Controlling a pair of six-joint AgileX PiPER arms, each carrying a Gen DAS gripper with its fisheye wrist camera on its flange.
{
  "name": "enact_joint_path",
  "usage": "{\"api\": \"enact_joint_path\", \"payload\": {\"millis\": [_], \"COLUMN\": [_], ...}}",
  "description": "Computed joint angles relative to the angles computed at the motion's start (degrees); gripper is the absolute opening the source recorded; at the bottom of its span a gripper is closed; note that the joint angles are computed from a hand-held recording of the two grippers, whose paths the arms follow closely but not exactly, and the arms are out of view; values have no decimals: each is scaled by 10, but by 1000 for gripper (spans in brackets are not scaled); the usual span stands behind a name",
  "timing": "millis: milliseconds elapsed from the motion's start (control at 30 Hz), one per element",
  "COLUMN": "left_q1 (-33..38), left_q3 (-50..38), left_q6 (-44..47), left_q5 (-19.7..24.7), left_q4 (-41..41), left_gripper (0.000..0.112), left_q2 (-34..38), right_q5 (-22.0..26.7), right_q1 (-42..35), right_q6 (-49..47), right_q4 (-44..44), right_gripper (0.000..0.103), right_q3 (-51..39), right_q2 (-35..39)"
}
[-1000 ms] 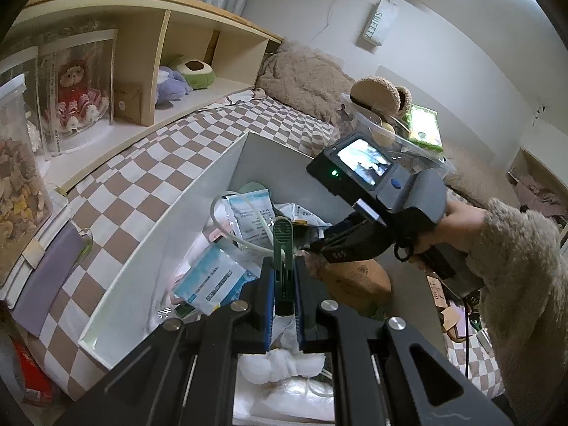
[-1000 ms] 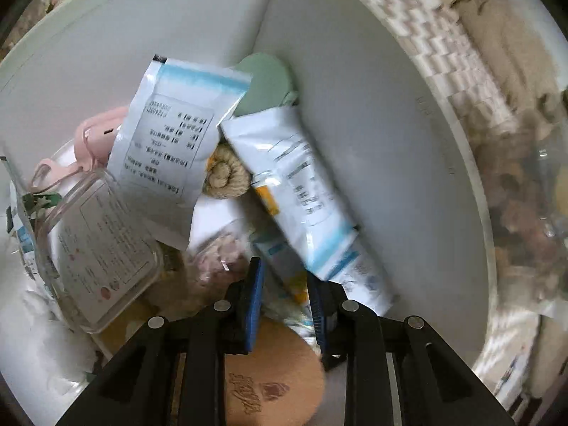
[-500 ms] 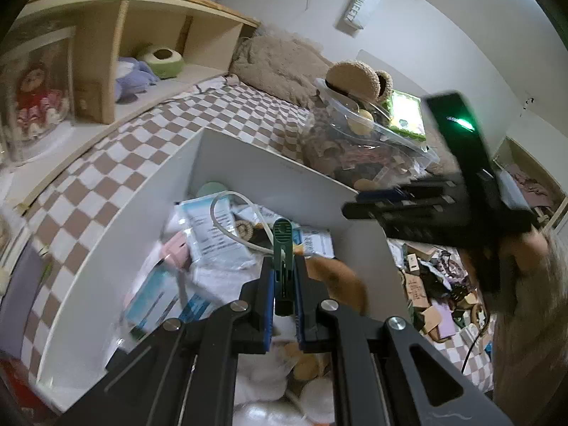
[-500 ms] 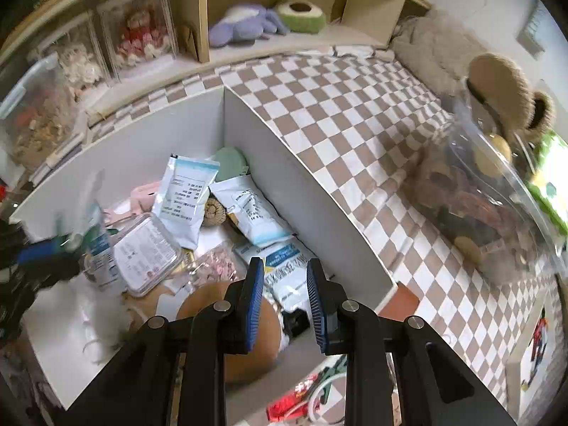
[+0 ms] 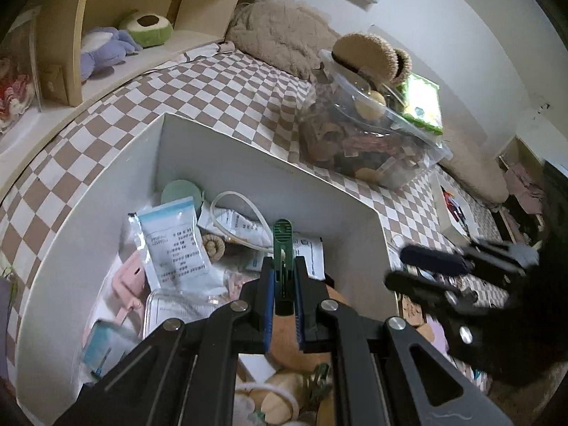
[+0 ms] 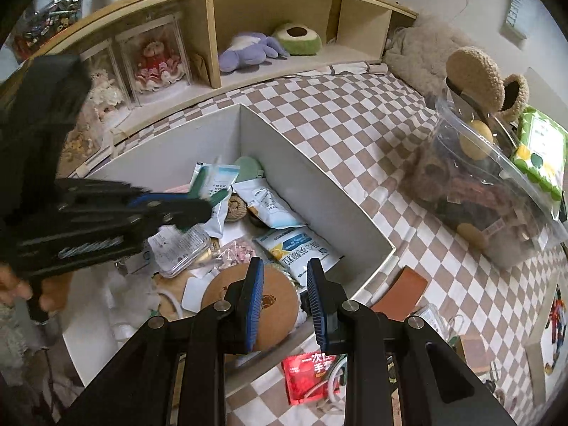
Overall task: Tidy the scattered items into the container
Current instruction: 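Lower the left tool into the box and open it to drop the green clothespin, then raise both open tools out of the box and withdraw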
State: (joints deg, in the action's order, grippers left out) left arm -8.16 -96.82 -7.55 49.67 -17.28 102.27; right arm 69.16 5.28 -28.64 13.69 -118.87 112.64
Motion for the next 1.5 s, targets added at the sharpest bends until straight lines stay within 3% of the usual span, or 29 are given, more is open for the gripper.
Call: {"api": "enact_joint_path", "payload": {"millis": [67, 100, 133, 733, 967, 1167, 1333, 1500], "left_q1": [-3, -3, -1, -10, -29, -53, -73, -84], "left_q3": [-18, -16, -10, 40, 65, 102, 136, 161], "left_q6": [-27, -42, -49, -51, -74, -107, -150, -170], "left_q5": [8, 3, -6, -20, -28, -41, -54, -61], "left_q4": [22, 30, 32, 76, 127, 188, 248, 277], "left_gripper": [36, 65, 70, 70, 70, 82, 101, 103], "left_q2": [13, 13, 10, -48, -83, -124, -163, -194], "right_q5": [-6, -8, -10, -34, -57, -88, -113, -139], "right_q1": [-5, -7, -8, -10, -16, -30, -30, -36], "right_q6": [-1, -1, 1, 5, 7, 2, -1, -2], "right_q4": [7, 8, 8, 29, 47, 86, 91, 105], "right_gripper": [25, 25, 25, 25, 25, 25, 25, 26], "right_q3": [12, 16, 21, 75, 115, 161, 192, 223], "right_q2": [-6, -9, -11, -49, -74, -102, -125, -146]}}
